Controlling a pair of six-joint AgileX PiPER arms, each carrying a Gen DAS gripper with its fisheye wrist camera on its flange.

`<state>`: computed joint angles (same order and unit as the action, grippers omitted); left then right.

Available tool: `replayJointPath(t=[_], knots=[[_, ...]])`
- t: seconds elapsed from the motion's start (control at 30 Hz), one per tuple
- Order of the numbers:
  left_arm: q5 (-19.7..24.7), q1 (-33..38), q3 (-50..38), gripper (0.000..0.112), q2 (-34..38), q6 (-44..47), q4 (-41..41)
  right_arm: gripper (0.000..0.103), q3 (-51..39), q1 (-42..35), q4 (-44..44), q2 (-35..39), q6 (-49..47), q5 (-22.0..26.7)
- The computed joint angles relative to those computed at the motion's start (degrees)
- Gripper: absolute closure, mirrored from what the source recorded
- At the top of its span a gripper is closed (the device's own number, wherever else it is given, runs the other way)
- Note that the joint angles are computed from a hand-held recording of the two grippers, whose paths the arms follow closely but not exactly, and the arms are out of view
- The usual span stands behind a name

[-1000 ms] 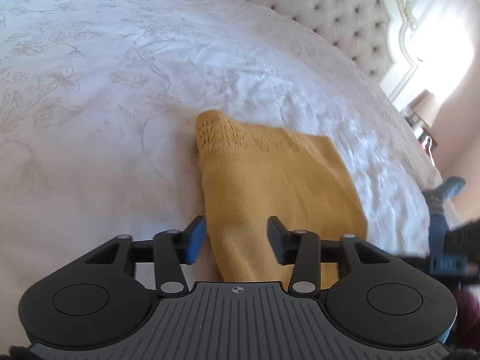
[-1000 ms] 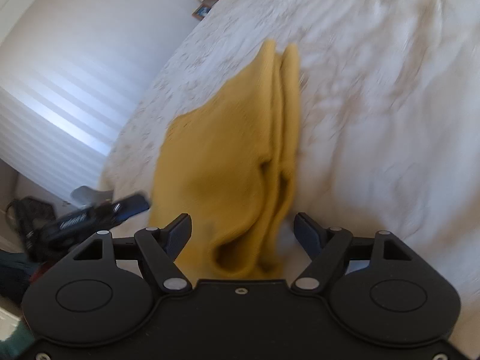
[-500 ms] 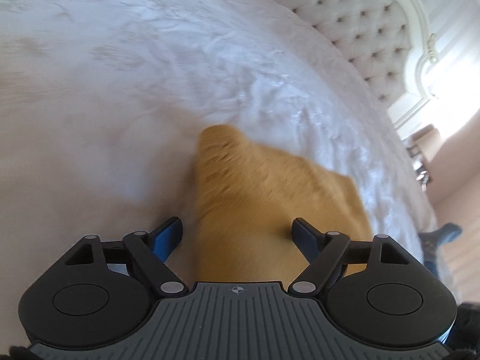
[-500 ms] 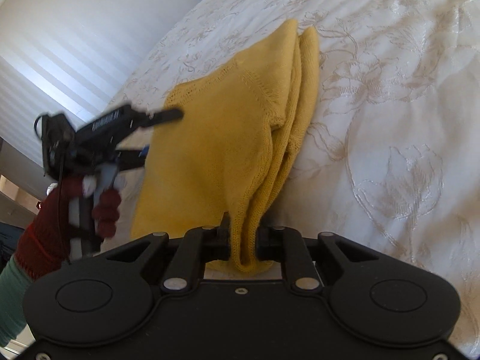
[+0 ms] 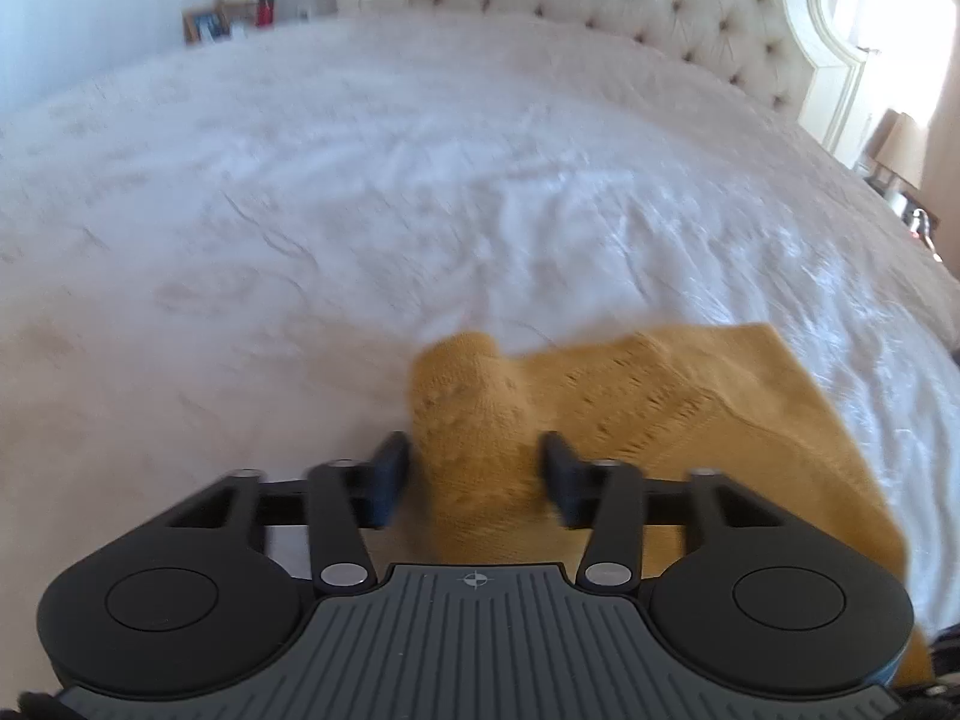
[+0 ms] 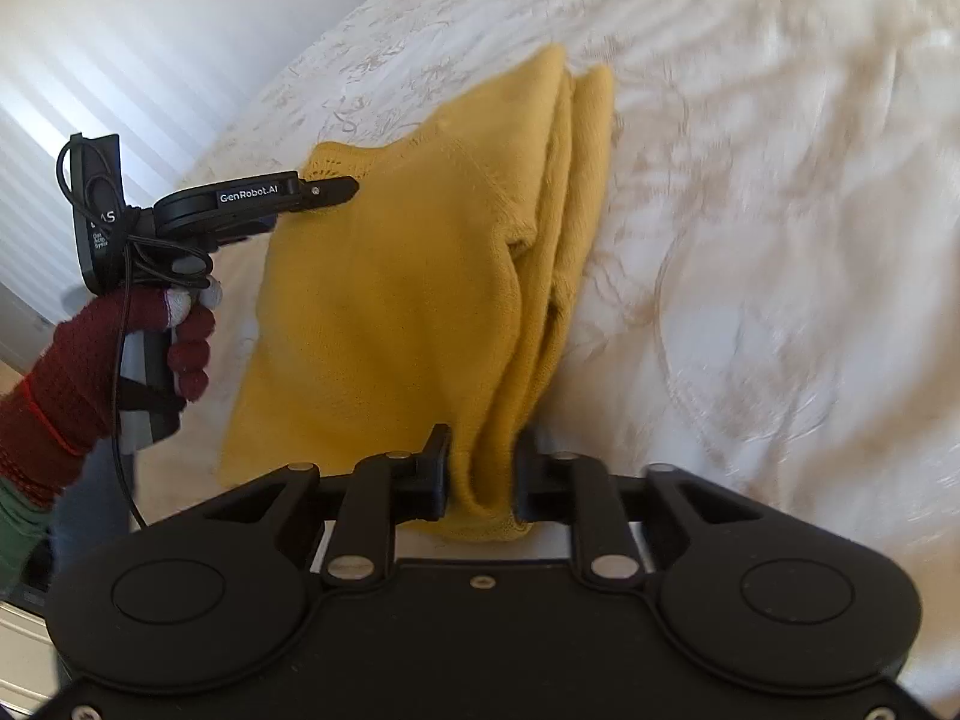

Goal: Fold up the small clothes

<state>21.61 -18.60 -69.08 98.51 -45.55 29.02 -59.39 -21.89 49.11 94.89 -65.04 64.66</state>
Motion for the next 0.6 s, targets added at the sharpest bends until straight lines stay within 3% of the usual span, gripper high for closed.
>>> replayJointPath(t=[0.03,0.13,0.27,0.43,0.6], knots=[[0.8,-0.3,0.7,0.043,-1.1,-3.8,3.0,0.054,0.7,0.5,-0.9,-2.0,0.1,-1.8],[1.4,-1.7,4.4,0.036,-6.1,-13.5,11.7,0.031,3.6,0.3,0.1,-7.9,-3.6,-6.9],[6.1,-5.3,7.6,0.019,-10.4,-20.7,18.8,0.027,5.9,2.0,8.5,-11.7,-12.5,-13.8],[10.5,-6.2,3.2,0.018,-6.6,-18.9,17.4,0.025,0.7,11.7,15.5,-5.7,-15.5,-22.8],[11.3,-4.7,-0.7,0.018,-2.5,-19.4,17.7,0.026,-4.1,18.2,15.6,1.7,-16.5,-30.9]])
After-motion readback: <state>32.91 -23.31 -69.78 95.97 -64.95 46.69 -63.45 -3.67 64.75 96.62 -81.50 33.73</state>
